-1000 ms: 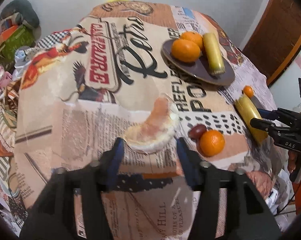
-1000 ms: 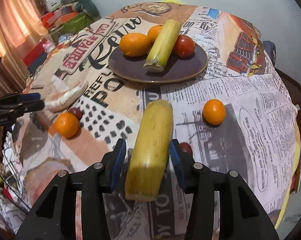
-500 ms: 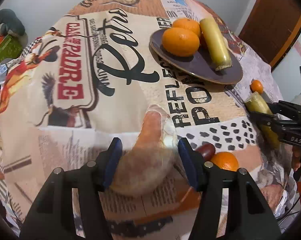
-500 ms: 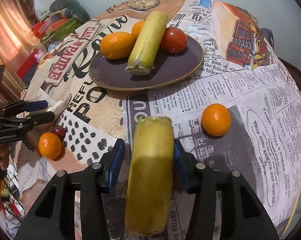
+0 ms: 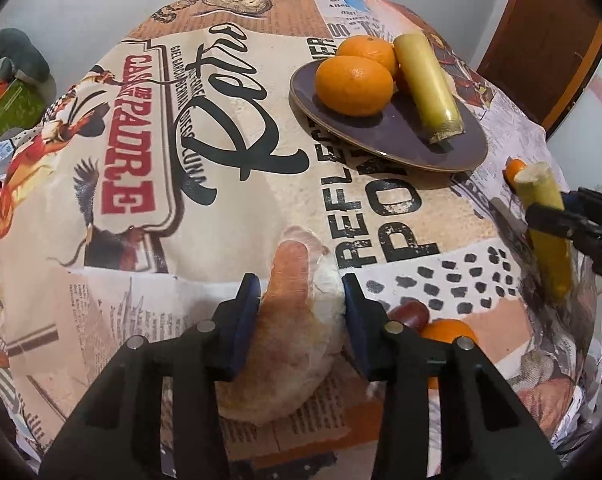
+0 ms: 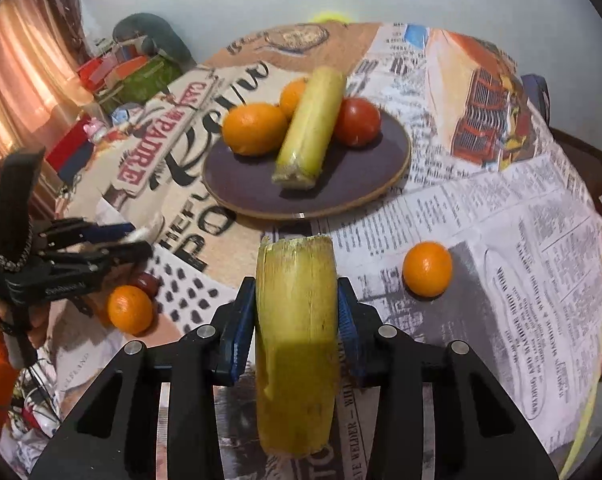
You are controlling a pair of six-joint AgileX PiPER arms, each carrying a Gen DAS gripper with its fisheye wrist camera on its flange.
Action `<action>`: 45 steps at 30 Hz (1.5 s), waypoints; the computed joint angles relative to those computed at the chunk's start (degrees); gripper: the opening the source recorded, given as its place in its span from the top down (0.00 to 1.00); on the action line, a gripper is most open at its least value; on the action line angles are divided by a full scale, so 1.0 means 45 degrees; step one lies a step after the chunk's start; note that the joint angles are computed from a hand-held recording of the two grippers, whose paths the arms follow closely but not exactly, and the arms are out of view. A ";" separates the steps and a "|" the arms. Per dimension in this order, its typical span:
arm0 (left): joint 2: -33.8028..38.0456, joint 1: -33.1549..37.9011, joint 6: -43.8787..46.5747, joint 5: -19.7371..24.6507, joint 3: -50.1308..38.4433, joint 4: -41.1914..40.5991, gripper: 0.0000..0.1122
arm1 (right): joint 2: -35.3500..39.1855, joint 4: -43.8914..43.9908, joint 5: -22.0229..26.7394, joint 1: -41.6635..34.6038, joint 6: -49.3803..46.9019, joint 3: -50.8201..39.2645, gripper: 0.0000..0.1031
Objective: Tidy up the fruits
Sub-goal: 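Lift the gourd with the right gripper while the left gripper lifts the pomelo, then carry the gourd and pomelo over the purple plate with both grippers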
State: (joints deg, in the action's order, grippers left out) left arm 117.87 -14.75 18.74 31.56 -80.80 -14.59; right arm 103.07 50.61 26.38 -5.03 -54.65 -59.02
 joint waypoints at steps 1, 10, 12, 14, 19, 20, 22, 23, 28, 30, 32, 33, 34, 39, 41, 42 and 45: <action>-0.0116 0.0010 0.0053 -0.0019 0.0066 -0.0099 0.65 | -0.0146 0.0053 -0.0040 0.0005 -0.0059 0.0063 0.65; -0.1989 -0.0198 0.0097 -0.0460 0.1216 -0.0321 0.93 | -0.1220 0.0122 -0.0249 0.0113 -0.0063 0.0381 0.66; -0.2355 -0.0228 0.0010 -0.0656 0.1424 -0.0155 0.93 | -0.1402 0.0242 -0.0252 0.0114 -0.0153 0.0478 0.66; -0.2485 -0.0176 0.0126 -0.0579 0.1449 -0.0120 0.93 | -0.1555 0.0233 -0.0250 0.0120 -0.0176 0.0565 0.66; -0.1932 -0.0024 -0.0466 0.0465 0.0911 0.0766 0.61 | -0.1600 0.0414 -0.0145 0.0043 -0.0351 0.0651 0.66; -0.1810 0.0065 -0.0359 0.0521 0.0938 0.0590 0.47 | -0.1590 0.0447 -0.0131 0.0029 -0.0359 0.0659 0.66; -0.1532 0.0127 -0.0316 0.0494 0.1001 0.0635 0.47 | -0.1555 0.0504 -0.0104 -0.0022 -0.0379 0.0649 0.66; -0.1276 0.0134 -0.0376 0.0641 0.0861 0.0730 0.47 | -0.1593 0.0523 -0.0102 -0.0034 -0.0382 0.0681 0.66; -0.0205 0.0042 -0.0784 0.0688 0.0224 0.1030 0.47 | -0.1564 0.0507 -0.0071 -0.0076 -0.0313 0.0592 0.66; 0.0056 0.0067 -0.0644 0.0319 0.0157 0.0689 0.47 | -0.1577 0.0484 -0.0087 -0.0082 -0.0289 0.0596 0.66; 0.0133 -0.0006 -0.0870 -0.0004 0.0166 0.0771 0.49 | -0.1532 0.0435 -0.0105 -0.0078 -0.0215 0.0562 0.66; 0.0144 -0.0058 -0.1048 -0.0154 0.0187 0.0870 0.54 | -0.1522 0.0417 -0.0112 -0.0083 -0.0191 0.0561 0.66; 0.0163 -0.0056 -0.1099 -0.0126 0.0120 0.0865 0.56 | -0.1498 0.0367 -0.0122 -0.0088 -0.0125 0.0536 0.66; 0.0108 0.0014 -0.1661 0.0152 -0.0120 0.0805 0.62 | -0.1593 0.0587 -0.0017 -0.0302 -0.0246 0.0520 0.66; -0.0009 0.0116 -0.1507 0.0210 -0.0126 0.0426 0.63 | -0.1712 0.0658 -0.0005 -0.0386 -0.0301 0.0523 0.66; -0.0151 0.0198 -0.1210 0.0182 -0.0022 0.0064 0.64 | -0.1757 0.0657 -0.0010 -0.0411 -0.0312 0.0507 0.66; -0.0676 0.0301 -0.0589 0.0048 0.0347 -0.0624 0.75 | -0.1841 0.0496 -0.0055 -0.0491 -0.0192 0.0371 0.66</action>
State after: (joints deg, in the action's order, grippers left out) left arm 114.83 -13.39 16.09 31.78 -79.24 -17.40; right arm 94.79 52.84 26.13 -7.24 -55.51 -57.35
